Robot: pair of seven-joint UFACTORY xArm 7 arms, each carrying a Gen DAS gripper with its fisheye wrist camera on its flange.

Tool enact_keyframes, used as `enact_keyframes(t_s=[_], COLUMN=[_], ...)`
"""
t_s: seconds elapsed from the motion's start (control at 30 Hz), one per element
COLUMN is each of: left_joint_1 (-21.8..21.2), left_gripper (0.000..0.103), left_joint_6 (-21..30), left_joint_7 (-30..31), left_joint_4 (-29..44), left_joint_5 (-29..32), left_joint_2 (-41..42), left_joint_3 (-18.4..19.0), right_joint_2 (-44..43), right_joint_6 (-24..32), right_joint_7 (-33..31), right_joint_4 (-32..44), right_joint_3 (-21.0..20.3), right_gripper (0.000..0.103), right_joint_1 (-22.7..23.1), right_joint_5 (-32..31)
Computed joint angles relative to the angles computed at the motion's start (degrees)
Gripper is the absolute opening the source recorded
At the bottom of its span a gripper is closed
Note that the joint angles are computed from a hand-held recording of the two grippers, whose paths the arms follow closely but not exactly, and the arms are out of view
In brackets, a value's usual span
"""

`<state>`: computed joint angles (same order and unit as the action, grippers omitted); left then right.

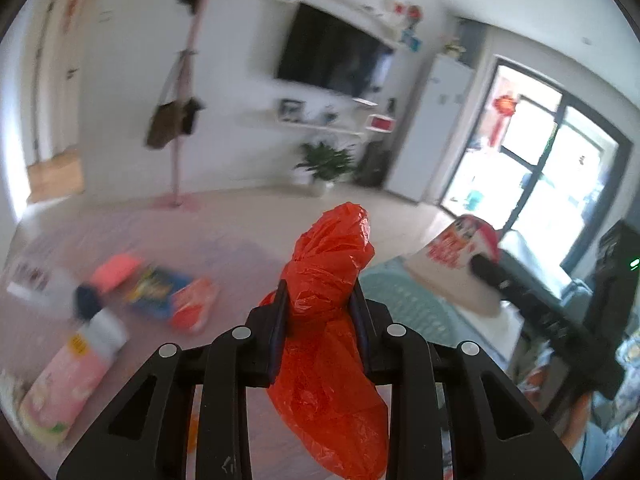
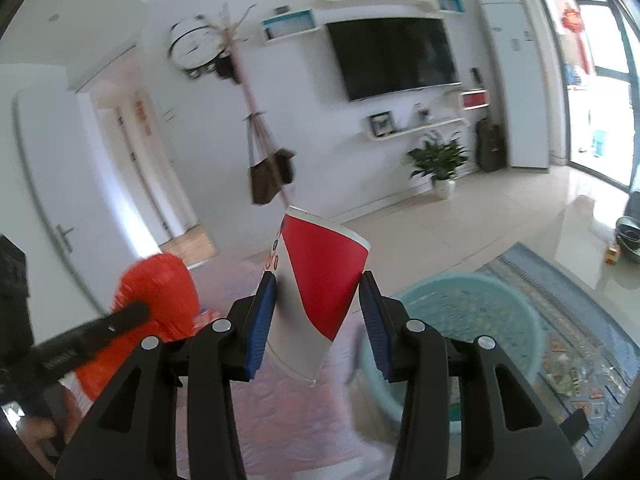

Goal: Collect trash
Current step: 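Carry bag and red-white cup to the basket and release both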

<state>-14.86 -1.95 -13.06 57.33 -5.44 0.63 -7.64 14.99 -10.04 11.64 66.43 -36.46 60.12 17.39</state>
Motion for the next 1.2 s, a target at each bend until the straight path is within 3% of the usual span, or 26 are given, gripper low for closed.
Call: enact_keyframes(t_s=[0.07, 0.1, 0.23, 0.33, 0.47, 0.7, 0.87, 1.0, 1.2], left_joint_1=[0.53, 0.76, 0.33, 1.66, 0.99, -2.06, -0.78, 0.75, 3.58], left_gripper=[0.026, 0.026, 0.026, 0.027, 0.027, 0.031, 0.043, 0.054, 0.054], left_joint_6=[1.03, 1.52, 3.12, 6.13, 10.75, 16.15, 15.75, 13.17, 9.93], left_joint_7=[7.46, 9.14, 11.45, 13.41, 13.89, 12.12, 12.88, 15.32, 17.86], left_joint_4=[4.83, 6.92, 15.65, 22.83, 31.4, 39.78, 38.87, 34.5, 28.16], left_joint_5=[-7.16, -8.56, -8.9, -9.83, -10.61, -9.84, -11.53, -12.28, -14.44], left_joint_2=[3.3, 4.87, 12.25, 18.78, 27.2, 35.96, 36.44, 33.52, 29.38], left_joint_3=[-3.31, -4.44, -7.03, -10.55, -11.92, -9.7, -11.28, -12.55, -15.2], right_joint_2=[1.19, 1.46, 3.87, 5.38, 8.22, 11.09, 10.97, 9.98, 7.54], right_joint_6=[0.49, 0.71, 3.55, 6.71, 11.17, 17.44, 17.73, 17.45, 16.63], right_joint_7=[0.38, 0.74, 4.5, 7.56, 10.94, 13.24, 14.12, 16.83, 21.62], right_joint_4=[-0.21, -0.33, -0.19, 0.6, 2.43, 5.39, 5.79, 4.9, 2.81], right_joint_3=[-6.51, -7.77, -12.35, -11.43, -8.69, 0.28, 5.76, 6.34, 5.49], right_gripper=[0.04, 0.04, 0.04, 0.04, 0.041, 0.042, 0.042, 0.042, 0.042], right_joint_1=[4.48, 5.03, 5.58, 2.08, -3.38, -13.71, -18.67, -18.88, -17.14], right_joint_5=[1.54, 1.73, 1.55, 0.74, -0.26, -1.63, -3.07, -6.24, -12.4])
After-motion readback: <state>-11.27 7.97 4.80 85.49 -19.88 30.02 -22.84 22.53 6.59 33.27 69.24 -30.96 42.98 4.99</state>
